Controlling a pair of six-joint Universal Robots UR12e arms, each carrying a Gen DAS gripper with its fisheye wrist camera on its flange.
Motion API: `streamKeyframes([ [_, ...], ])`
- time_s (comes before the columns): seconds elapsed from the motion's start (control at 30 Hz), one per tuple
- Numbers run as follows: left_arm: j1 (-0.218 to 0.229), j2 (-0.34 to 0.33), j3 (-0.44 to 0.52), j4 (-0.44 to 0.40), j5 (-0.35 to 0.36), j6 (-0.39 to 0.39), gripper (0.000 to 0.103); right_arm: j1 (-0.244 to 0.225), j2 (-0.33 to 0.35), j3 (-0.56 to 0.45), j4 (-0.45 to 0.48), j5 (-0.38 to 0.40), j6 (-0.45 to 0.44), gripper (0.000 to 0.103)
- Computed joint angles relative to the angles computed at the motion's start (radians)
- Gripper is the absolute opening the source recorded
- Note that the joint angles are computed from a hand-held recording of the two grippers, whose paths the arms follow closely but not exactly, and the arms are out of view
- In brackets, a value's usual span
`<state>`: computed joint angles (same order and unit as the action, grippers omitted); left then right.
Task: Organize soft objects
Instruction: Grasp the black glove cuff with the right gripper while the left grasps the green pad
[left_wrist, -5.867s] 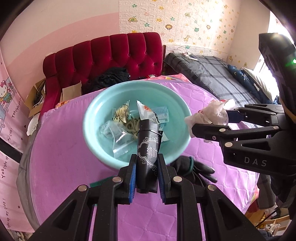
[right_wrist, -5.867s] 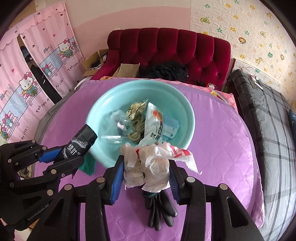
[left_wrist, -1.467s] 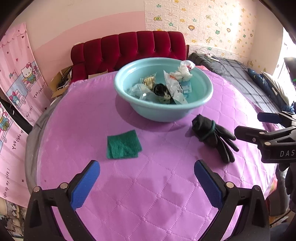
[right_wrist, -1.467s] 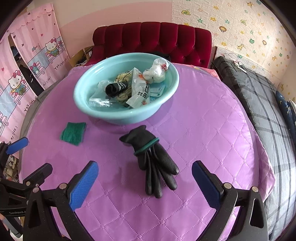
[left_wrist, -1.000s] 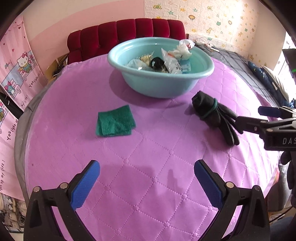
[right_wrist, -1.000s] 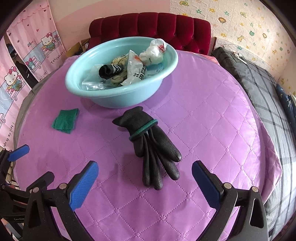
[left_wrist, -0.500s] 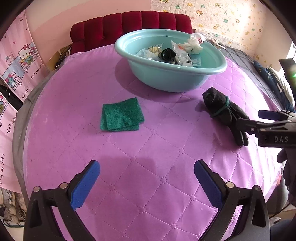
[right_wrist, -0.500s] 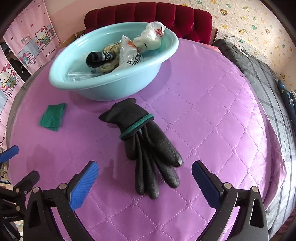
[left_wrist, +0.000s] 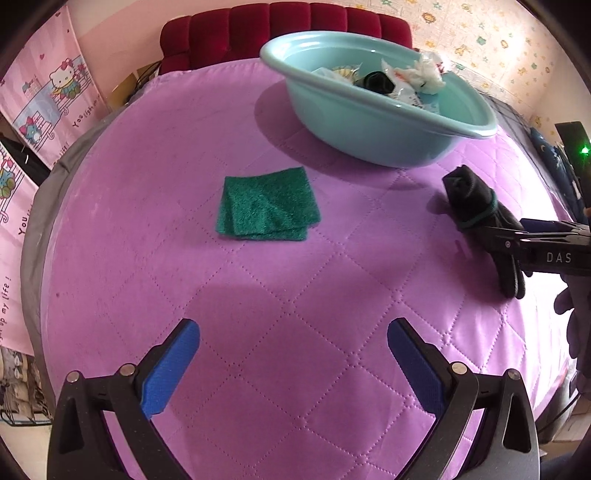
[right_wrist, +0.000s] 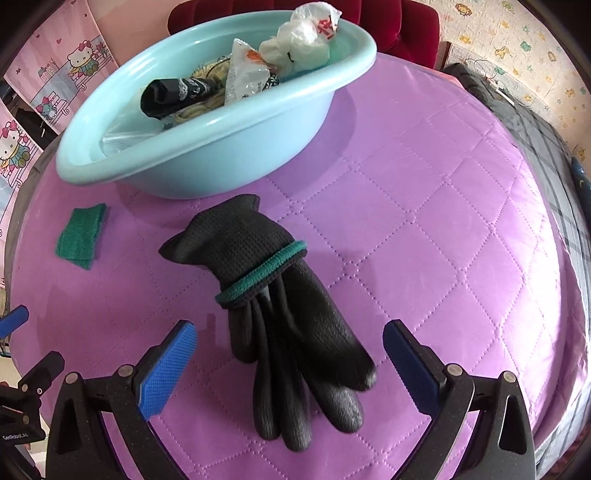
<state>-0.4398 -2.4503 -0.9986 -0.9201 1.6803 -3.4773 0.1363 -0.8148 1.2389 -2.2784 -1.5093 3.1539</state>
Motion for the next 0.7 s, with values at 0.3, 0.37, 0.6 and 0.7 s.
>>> streamKeyframes([
  [0.3,0.006,-0.042,0.062,-0.040,0.008,-0.022,0.103,-0.008,0.033,-0.059,0.048,0.062,-0.018,0.034],
  [0.37,0.009,-0.049,0.075,-0.050,0.005,-0.018,0.103,-0.010,0.035,-0.064,0.051,0.071,-0.009,0.030],
  [0.6,0.019,-0.087,0.135,-0.073,0.004,-0.007,0.103,-0.013,0.017,-0.053,0.039,0.072,-0.007,0.029],
  [0.7,0.026,-0.107,0.165,-0.090,0.000,-0.009,0.103,-0.009,0.016,-0.052,0.033,0.064,0.002,0.029],
])
